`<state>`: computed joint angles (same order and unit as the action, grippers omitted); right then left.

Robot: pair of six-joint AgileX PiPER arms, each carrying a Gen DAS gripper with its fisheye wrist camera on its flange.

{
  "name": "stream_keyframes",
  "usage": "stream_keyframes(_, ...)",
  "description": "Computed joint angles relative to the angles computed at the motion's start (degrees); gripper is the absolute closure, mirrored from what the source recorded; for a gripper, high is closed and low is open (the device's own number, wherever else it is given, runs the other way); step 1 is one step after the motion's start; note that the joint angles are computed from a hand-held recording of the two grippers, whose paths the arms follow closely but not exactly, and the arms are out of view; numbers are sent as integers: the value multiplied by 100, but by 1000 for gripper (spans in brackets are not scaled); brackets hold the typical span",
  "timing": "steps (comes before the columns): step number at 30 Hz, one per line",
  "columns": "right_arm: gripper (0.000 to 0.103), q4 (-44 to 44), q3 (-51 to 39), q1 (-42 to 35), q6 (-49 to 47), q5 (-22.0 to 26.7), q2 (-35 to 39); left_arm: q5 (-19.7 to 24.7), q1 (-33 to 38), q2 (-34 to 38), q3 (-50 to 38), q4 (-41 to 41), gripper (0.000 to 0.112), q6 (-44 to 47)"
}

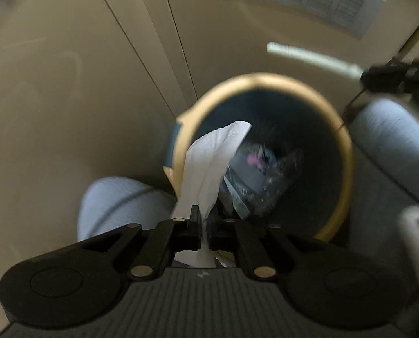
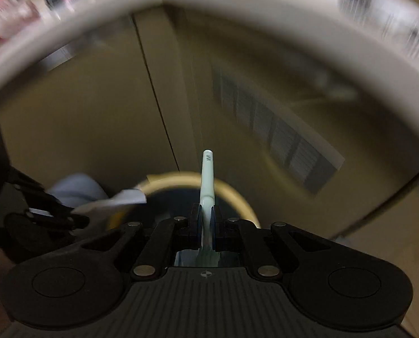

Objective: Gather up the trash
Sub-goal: 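Carry the tissue and toothbrush down into the trash bin with both grippers, then open both grippers to drop the tissue and toothbrush into the bin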

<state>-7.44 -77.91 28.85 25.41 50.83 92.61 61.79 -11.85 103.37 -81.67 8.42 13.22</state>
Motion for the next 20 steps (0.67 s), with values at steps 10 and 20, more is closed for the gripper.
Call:
stream_keyframes(10,32,-20,304,60,652,-186,-247,-328,242,-152,198,-90,10,63)
stream_keyframes(20,23,-34,537,-4,1018,-117,-734,-677,0,-520,384,39,10,-214)
